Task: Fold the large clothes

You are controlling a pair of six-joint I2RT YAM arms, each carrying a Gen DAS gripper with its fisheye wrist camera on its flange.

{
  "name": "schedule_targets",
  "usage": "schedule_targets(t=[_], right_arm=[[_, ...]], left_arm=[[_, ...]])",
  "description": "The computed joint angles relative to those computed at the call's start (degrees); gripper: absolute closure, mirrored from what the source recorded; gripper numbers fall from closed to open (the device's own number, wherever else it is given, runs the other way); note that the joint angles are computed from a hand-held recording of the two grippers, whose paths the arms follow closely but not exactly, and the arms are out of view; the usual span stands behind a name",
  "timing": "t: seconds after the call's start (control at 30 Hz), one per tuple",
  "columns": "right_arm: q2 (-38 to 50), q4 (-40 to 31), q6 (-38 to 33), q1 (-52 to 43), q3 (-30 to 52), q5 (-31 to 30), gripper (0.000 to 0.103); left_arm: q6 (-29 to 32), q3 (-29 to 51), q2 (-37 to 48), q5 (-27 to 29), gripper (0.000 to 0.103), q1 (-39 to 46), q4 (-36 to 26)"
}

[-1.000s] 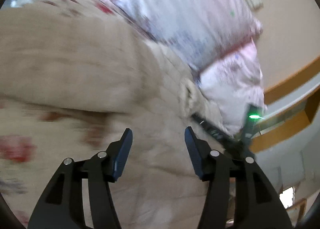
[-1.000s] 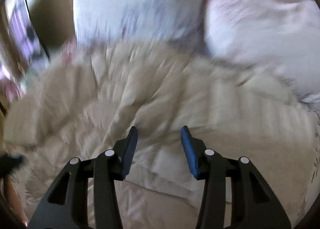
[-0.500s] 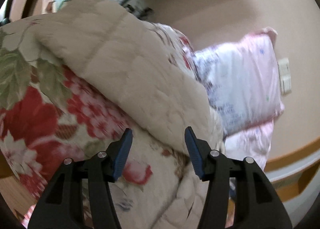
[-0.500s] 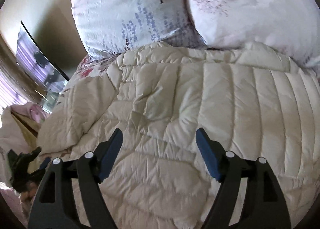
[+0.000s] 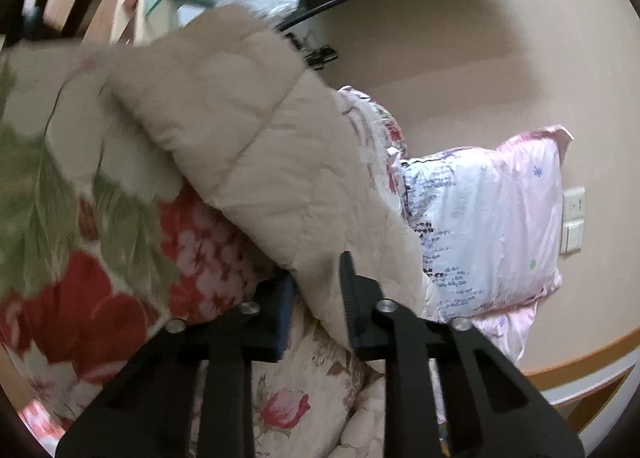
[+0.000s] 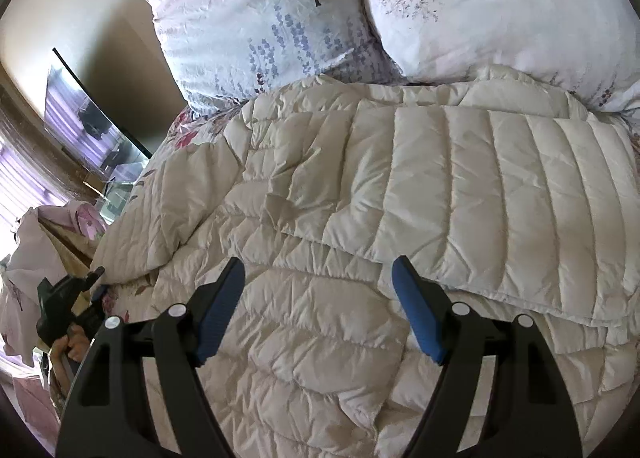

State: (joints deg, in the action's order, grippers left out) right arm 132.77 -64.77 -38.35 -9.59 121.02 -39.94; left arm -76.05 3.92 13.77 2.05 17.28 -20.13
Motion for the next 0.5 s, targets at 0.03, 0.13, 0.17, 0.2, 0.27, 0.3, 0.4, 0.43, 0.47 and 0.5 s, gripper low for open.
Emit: schedule_targets(t=[0.03, 0.13, 0.17, 0.2, 0.27, 0.3, 0.4, 0.43, 0.47, 0.5], right_arm=[[-0.28, 0.66, 0.38, -0.58, -0.3, -0.34, 0.027], [-0.13, 1.25, 1.21, -2.0, 0.36, -1.69, 0.027], [0.33, 0.82, 1.39, -2.66, 1.3, -2.48, 0.027], [0.8, 0.3, 1.36, -3.1, 2.19, -2.89, 0.027], [1.49, -0.62, 1.04, -3.96, 3.59, -3.47, 0.027], [1.69, -0.9, 0.79, -4.4, 4.06, -3.62, 0.027], [2.34, -1.58, 0.21, -5.64, 5.41, -4.16, 0.027], [2.56, -1.52, 0.23, -6.3, 5.87, -4.52, 0.027], [2.66, -1.29, 0.35, -6.71, 6.03, -4.77, 0.027], [2.93, -1.05, 0.57, -7.4, 6.47, -5.1, 0.027]], left_arm=[[2.11, 1.28, 0.96, -0.42, 0.091, 0.25, -0.57], [7.43, 4.05, 4.08, 1.63, 0.098, 3.58, -0.37], [8.77, 5.26, 5.74, 1.52, 0.099, 4.05, -0.11], [9.54, 6.18, 7.21, 1.38, 0.1, 4.11, 0.37], [10.77, 8.99, 10.95, -0.27, 0.101, 2.08, 2.02], [11.32, 10.63, 13.09, -1.33, 0.101, 0.64, 3.16], [13.73, 16.89, 19.97, -6.3, 0.101, -6.66, 7.6], [14.97, 19.74, 23.6, -8.59, 0.101, -10.55, 10.08], [15.86, 21.84, 26.59, -9.97, 0.101, -13.43, 12.22], [17.15, 24.65, 30.65, -11.31, 0.101, -16.9, 14.9]])
